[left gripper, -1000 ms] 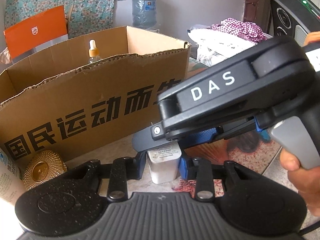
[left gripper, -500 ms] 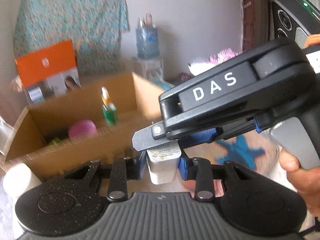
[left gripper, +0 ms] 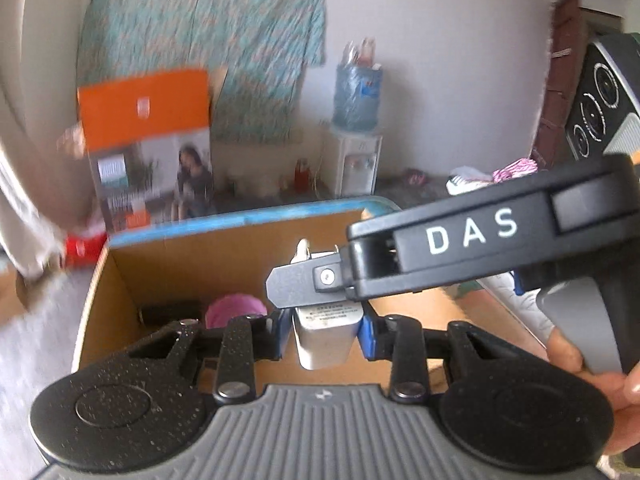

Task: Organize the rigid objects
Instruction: 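Carry the plug adapter into the box and open the right tool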

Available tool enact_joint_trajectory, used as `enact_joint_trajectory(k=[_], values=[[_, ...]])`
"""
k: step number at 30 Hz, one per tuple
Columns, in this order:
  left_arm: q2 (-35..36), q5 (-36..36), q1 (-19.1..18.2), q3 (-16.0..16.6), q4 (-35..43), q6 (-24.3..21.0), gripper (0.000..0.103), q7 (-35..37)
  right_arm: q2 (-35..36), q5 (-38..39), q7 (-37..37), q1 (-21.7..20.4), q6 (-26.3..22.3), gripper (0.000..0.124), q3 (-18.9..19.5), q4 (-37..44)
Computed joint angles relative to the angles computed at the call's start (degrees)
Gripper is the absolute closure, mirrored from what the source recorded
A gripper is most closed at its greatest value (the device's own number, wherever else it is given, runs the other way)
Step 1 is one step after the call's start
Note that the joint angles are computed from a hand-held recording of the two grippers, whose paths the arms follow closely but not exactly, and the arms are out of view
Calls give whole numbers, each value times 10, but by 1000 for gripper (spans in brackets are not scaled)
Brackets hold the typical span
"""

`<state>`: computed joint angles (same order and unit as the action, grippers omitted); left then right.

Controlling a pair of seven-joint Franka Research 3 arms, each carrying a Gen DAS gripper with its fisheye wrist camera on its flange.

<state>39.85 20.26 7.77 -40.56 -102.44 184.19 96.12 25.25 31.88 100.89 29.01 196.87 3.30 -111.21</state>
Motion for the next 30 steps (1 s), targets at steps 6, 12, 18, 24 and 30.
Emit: enact_joint_trajectory(k=[6, 12, 18, 24, 30], values=[[73, -66, -22, 2, 122, -159, 68, 11, 72, -36, 15, -87, -156, 76, 44, 116], [93, -112, -72, 55, 181, -220, 68, 9, 128, -22, -13, -157, -227, 76, 106, 176], [108, -159, -106, 91, 225, -267, 68, 15, 173, -1, -32, -168, -276, 75, 111, 233], [108, -202, -131, 116, 237, -273, 66, 36, 192, 6, -31, -159, -308, 75, 96, 259], [70, -235, -131, 120, 176, -205, 48, 70, 177, -5, -18, -137, -288, 70, 72, 242]])
